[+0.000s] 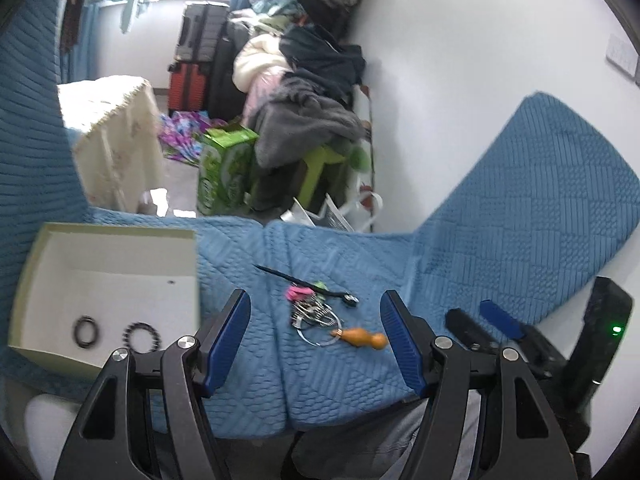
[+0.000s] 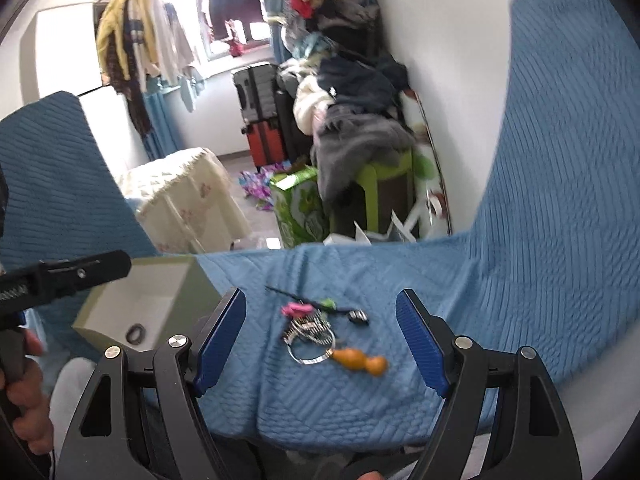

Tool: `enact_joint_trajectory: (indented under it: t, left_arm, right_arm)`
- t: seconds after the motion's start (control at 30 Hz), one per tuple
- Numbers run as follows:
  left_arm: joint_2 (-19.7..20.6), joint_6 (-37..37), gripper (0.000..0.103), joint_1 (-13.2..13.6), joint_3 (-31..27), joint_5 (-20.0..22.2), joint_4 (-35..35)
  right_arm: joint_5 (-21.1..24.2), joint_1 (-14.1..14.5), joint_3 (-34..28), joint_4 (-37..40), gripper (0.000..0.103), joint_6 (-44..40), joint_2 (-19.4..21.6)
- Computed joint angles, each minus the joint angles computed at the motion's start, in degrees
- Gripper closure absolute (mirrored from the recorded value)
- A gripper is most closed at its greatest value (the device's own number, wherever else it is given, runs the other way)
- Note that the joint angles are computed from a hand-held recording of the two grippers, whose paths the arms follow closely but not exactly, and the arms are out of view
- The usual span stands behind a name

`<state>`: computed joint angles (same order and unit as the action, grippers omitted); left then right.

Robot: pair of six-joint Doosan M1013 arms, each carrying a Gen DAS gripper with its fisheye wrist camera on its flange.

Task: Organize jewelry
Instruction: 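Move both open tools back toward the jewelry pile, then grasp the pink bow clip with the left tool while the right tool grasps the orange gourd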

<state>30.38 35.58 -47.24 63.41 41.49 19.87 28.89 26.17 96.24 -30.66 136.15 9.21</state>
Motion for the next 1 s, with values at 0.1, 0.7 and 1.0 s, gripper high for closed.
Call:
enact_joint_trajectory:
  t: [0.1, 0.7, 1.0]
  left_arm:
    - [1.8, 2.7, 0.037, -0.1, -1.3, -0.2, -2.7]
    - [11.8, 8.8, 0.053, 1.6, -10.1, 6.6, -9.2]
    - [15.9, 13.4, 0.057, 2.8, -14.0, 7.7, -11.8]
  right_arm:
    - [-0.3, -1.2, 1.5, 0.8, 0.028, 0.0, 0.3]
    - [-0.1, -7.1, 1.5, 26.4, 0.044, -21.1, 5.3]
    - [3.2, -8.1, 0.1, 31.3, 0.051, -24.3, 7.8]
